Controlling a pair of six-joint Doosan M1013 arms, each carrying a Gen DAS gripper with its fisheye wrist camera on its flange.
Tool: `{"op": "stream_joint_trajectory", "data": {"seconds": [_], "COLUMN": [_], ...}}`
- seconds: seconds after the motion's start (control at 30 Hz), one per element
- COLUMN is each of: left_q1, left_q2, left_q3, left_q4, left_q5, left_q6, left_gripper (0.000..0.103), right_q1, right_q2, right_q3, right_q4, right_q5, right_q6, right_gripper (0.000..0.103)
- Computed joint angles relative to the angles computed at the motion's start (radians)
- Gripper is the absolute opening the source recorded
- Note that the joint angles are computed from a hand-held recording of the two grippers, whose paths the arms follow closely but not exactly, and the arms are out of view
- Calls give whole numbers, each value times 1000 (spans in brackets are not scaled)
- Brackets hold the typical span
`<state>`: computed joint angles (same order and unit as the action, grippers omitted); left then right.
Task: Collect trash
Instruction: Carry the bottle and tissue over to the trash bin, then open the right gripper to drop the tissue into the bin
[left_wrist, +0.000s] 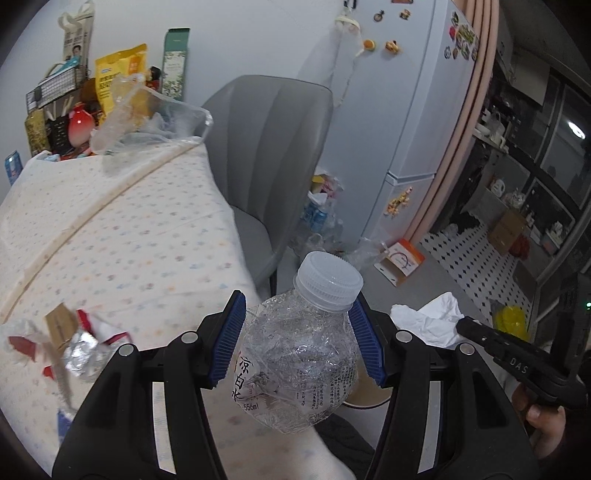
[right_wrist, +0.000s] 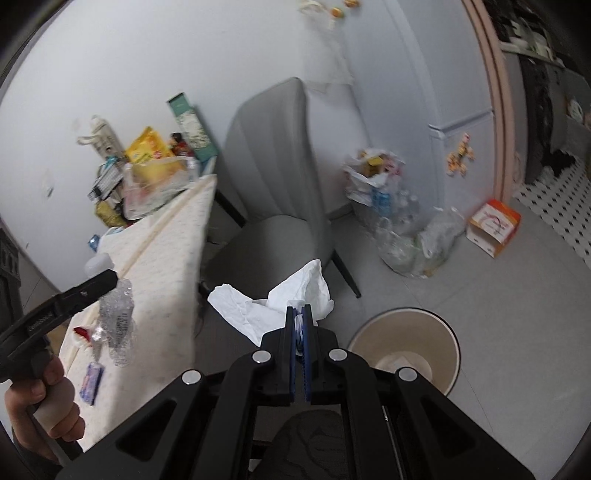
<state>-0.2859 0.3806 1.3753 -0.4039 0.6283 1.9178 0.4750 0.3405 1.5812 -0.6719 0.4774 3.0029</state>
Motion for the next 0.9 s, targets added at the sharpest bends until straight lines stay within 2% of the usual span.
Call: {"op": "stream_joint_trajectory", "data": {"seconds": [0.17,0.3,0.33,0.37,0.4,0.63,0.9], "left_q1": [-29,-53,-58,-64,-71,-106,-156], "left_q2": [39,71,77,85,91,122,161], "left_q3": [-40,-75,-82,-91,-98,-130,-173], "left_q4": [4,24,31,39,48,74,64], "left_q5": [31,65,72,81,88,127,183], "left_q6": [9,1,-4,-10,-14,-10,25], "left_gripper": [58,58,58,58,58,58,58], "right_q1": [-36,-68,-76,-84,-87,-107,-107], "right_q2": [13,26,28,32,34,7,-63], "right_q3": [30,54,63,72,76,150,232], "right_q4": [62,116,140,155,143,126,-30], "right_q5": [13,-15,-23,-23,-21,-50,-19], "right_q6": [-1,-8,-14,-4,20,88,290], "right_gripper": [4,10,26,54,62,63,63]}}
